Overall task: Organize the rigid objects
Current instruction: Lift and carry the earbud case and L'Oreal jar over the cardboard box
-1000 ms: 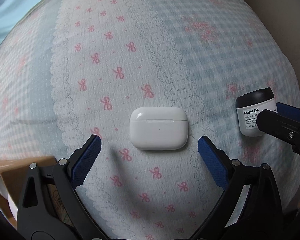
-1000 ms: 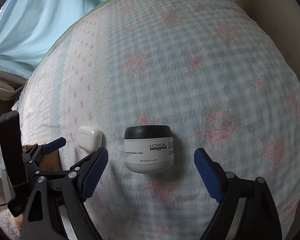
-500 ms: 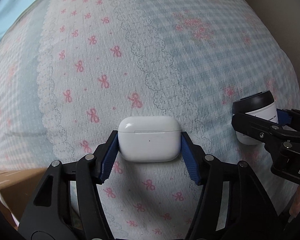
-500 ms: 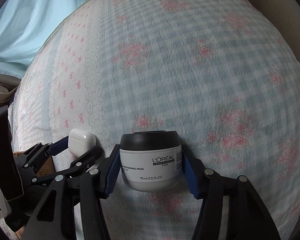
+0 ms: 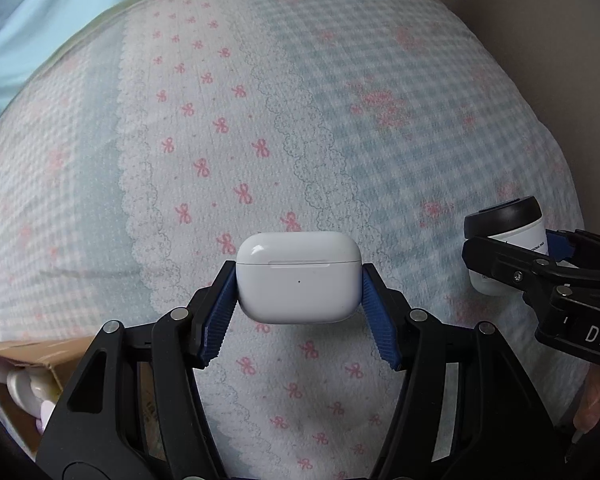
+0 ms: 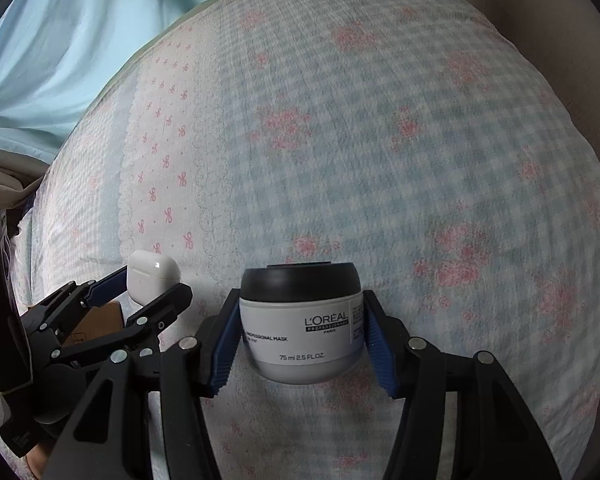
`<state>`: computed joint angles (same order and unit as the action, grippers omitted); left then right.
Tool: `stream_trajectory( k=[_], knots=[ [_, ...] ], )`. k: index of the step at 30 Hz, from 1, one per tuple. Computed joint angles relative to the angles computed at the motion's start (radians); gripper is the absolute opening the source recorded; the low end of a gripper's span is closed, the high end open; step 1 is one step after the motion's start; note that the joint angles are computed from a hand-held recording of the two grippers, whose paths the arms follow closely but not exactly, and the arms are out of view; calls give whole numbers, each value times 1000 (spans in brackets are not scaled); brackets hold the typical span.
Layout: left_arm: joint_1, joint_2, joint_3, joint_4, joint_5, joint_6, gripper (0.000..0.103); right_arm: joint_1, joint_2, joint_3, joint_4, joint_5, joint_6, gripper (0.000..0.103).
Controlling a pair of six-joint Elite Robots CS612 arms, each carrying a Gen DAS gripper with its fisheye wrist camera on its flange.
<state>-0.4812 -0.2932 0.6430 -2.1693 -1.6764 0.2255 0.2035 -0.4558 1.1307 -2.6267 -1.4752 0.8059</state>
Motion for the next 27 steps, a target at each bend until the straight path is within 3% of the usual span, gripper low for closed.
stream_trajectory(
  k=[10, 16, 21, 27],
  knots=[
    [43, -159, 160, -145, -81, -14, 57, 44, -100, 20, 13, -104, -1, 53],
    [105, -263, 250, -191, -162, 8, 57, 103, -140, -29, 54, -189, 38, 53],
    [178, -322, 291, -192, -216, 54, 57, 167, -143, -113, 101, -273, 82, 53],
    [269, -349, 309, -169, -234, 146, 57, 237, -80, -292, 198, -340, 135, 53]
  ],
)
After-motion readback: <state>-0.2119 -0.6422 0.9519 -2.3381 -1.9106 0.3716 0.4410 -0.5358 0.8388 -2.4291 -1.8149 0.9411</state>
